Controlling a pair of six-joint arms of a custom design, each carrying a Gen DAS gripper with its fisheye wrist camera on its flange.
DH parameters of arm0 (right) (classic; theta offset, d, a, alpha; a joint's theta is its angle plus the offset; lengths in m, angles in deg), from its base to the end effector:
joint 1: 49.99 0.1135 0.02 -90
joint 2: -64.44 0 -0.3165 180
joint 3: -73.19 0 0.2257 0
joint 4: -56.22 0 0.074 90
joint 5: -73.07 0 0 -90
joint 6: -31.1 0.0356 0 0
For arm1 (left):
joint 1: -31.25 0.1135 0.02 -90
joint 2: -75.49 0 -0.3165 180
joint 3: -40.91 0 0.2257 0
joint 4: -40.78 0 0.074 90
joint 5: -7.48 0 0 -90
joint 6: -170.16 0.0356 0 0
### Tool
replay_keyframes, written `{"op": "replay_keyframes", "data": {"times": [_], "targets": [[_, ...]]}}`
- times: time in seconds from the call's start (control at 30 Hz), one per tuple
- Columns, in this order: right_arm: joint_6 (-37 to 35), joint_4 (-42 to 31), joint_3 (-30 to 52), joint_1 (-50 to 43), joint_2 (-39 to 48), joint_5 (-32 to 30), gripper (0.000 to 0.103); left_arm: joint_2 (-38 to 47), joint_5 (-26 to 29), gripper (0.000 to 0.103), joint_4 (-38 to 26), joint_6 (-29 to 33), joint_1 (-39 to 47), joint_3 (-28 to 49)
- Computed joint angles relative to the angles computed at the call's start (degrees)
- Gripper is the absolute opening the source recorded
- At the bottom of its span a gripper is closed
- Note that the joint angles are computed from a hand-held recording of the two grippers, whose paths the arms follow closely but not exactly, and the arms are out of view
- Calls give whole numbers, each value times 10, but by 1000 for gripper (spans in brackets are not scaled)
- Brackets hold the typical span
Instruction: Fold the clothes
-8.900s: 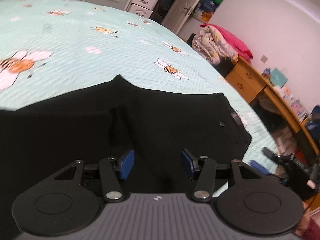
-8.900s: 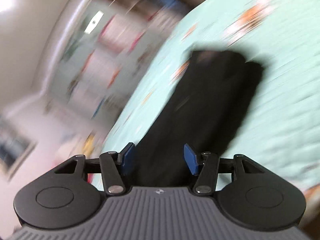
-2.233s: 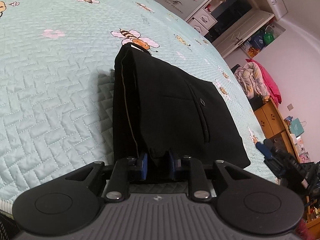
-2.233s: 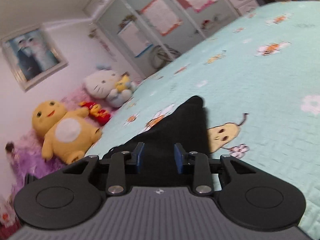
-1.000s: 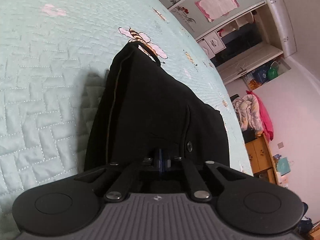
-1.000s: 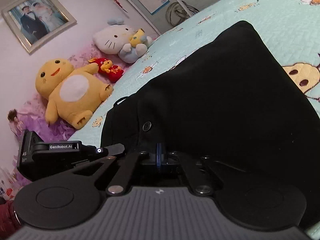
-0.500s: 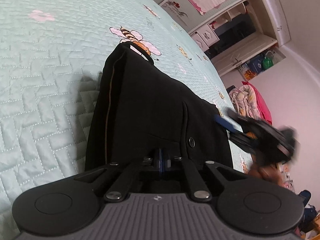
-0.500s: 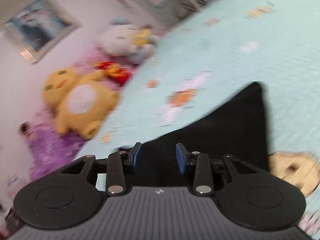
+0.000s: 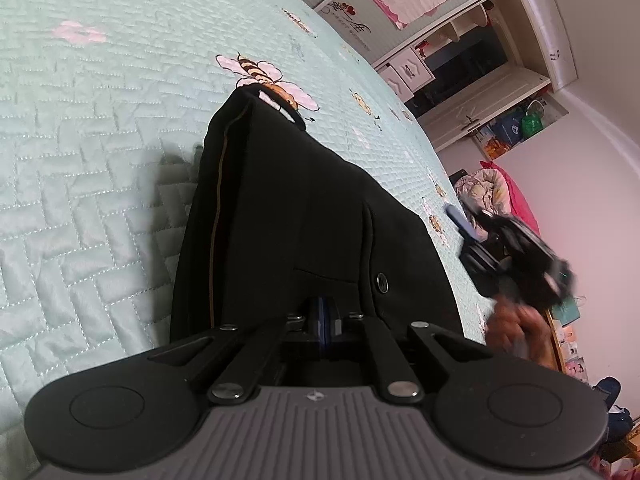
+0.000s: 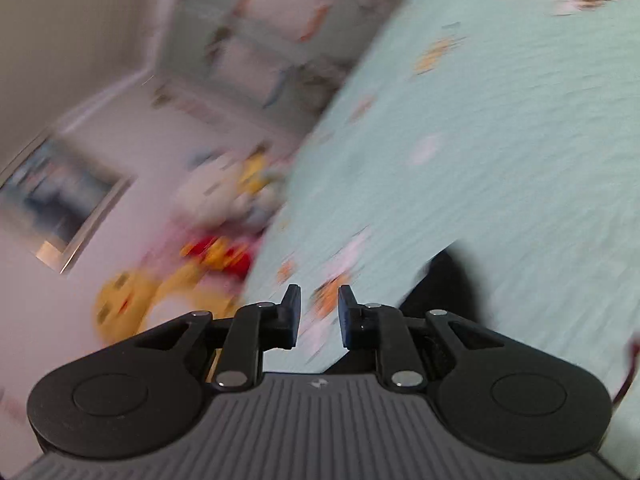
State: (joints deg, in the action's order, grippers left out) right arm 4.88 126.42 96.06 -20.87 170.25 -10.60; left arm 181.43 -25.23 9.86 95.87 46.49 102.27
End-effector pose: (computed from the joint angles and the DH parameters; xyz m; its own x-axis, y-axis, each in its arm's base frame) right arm 0.2122 0.1137 0.1699 -0.4347 0.7785 -0.4528 0.0006 0.5030 0.8643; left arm 0.2887 0.0476 0.1691 -0.8826 -0.0888 -0.4616 0.3119 0.6241 -0.7164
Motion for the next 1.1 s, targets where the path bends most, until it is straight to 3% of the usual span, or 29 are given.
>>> {"op": "replay_keyframes", "data": {"times": [0.07, 0.1, 0.23, 0.3, 0.4, 0.43, 0.47, 0.5, 0.6, 0.7, 0.73, 0.83, 0.9, 1.0, 1.03, 1.1], "targets": [[-28, -89, 19, 82, -63, 34, 22, -17, 7, 9, -23, 8, 5, 4], [-36, -121, 34, 122, -77, 57, 23, -27, 16, 17, -45, 21, 10, 9], [-31, -206, 68, 256, -100, 135, 23, -46, 98, 24, -146, 64, 31, 58], [-18, -197, 68, 293, -85, 150, 25, -69, 83, 36, -45, -16, 11, 48], [-4, -176, 102, 321, -21, 133, 26, -41, 9, 35, 83, -119, -34, 49], [-6, -179, 121, 316, -1, 120, 25, -15, -25, 29, 100, -137, -47, 59], [-9, -184, 140, 311, 17, 107, 24, 9, -53, 12, 108, -150, -57, 69], [-19, -198, 150, 317, 26, 121, 23, 30, -76, 6, 107, -157, -63, 78], [-45, -273, 181, 333, 32, 163, 0, 57, -89, 5, 114, -163, -63, 77], [-49, -292, 182, 336, 16, 168, 0, 39, -100, 5, 94, -148, -64, 80], [-54, -289, 179, 341, 5, 171, 6, 32, -104, 5, 87, -143, -65, 81], [-68, -283, 171, 357, -27, 182, 11, -4, -94, 6, 78, -142, -54, 67], [-78, -264, 166, 380, -25, 187, 18, -37, -65, 19, 60, -119, -41, 48], [-72, -283, 176, 401, -7, 177, 20, -80, -51, 26, -2, -23, -26, 15], [-60, -324, 193, 399, 2, 173, 18, -85, -83, 26, -5, 3, -35, 1], [-39, -336, 200, 398, 30, 173, 5, -84, -124, 7, 44, 8, -43, -37]]}}
